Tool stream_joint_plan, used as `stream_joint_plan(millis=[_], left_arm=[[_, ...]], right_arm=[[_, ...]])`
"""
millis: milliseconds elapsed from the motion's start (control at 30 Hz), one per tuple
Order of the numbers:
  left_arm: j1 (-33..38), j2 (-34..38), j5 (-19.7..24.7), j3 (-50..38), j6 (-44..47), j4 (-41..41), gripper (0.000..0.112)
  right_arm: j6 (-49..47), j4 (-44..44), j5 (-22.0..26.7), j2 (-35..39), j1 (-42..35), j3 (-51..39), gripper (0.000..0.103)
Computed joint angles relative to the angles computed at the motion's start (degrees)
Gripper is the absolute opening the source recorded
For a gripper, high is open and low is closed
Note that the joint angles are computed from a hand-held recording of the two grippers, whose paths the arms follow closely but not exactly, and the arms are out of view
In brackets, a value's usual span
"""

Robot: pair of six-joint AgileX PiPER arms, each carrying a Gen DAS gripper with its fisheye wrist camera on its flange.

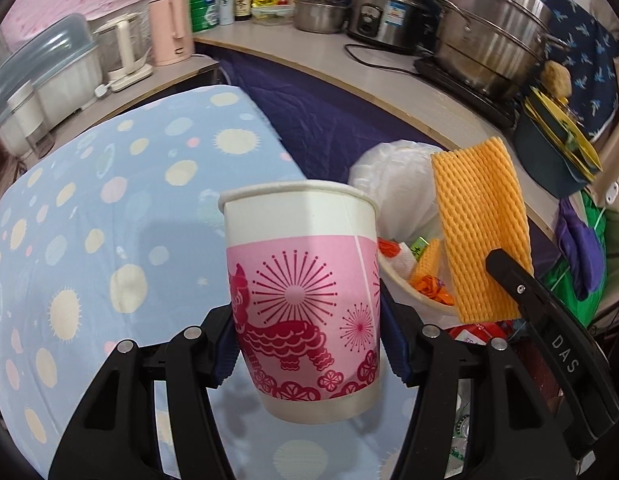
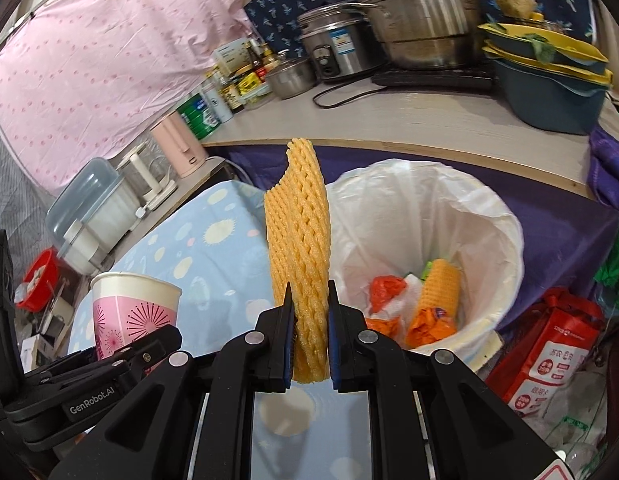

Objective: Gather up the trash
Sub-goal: 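Carry the pink cup and orange foam net over the bin with both grippers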

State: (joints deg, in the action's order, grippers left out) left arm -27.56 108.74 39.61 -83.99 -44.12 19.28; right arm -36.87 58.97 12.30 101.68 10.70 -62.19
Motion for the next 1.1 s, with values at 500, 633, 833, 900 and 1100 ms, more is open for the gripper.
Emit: stream_joint_plan(millis=[500, 633, 833, 900, 1100], left_arm=[[-6.11, 8.64, 6.35, -14.14, 2.23, 0.4, 0.057], [-6.9, 10.49, 7.68, -17.17, 2.94, 0.36, 0.057], [-7.61, 13.21, 9.64, -21.63, 3.9, -0.01, 0.057], [-7.81, 14.0, 10.09, -22.84, 4.13, -0.04, 0.057], [-8.0, 16.22, 11.4, -26.33, 5.29, -0.71, 0.057]], right_arm=[[-15.81, 15.31, 1.62, -1.61, -8.59, 4.06, 0.013], [-17.4, 17.09, 2.3, -1.56, -9.91, 4.31, 0.013], [-18.89, 18.82, 2.99, -0.92, -11.07, 4.23, 0.013], [-18.82, 18.73, 3.14, -0.73, -11.23, 4.08, 0.013], [-18.42, 18.29, 3.2, -0.41, -11.36, 3.75, 0.013]])
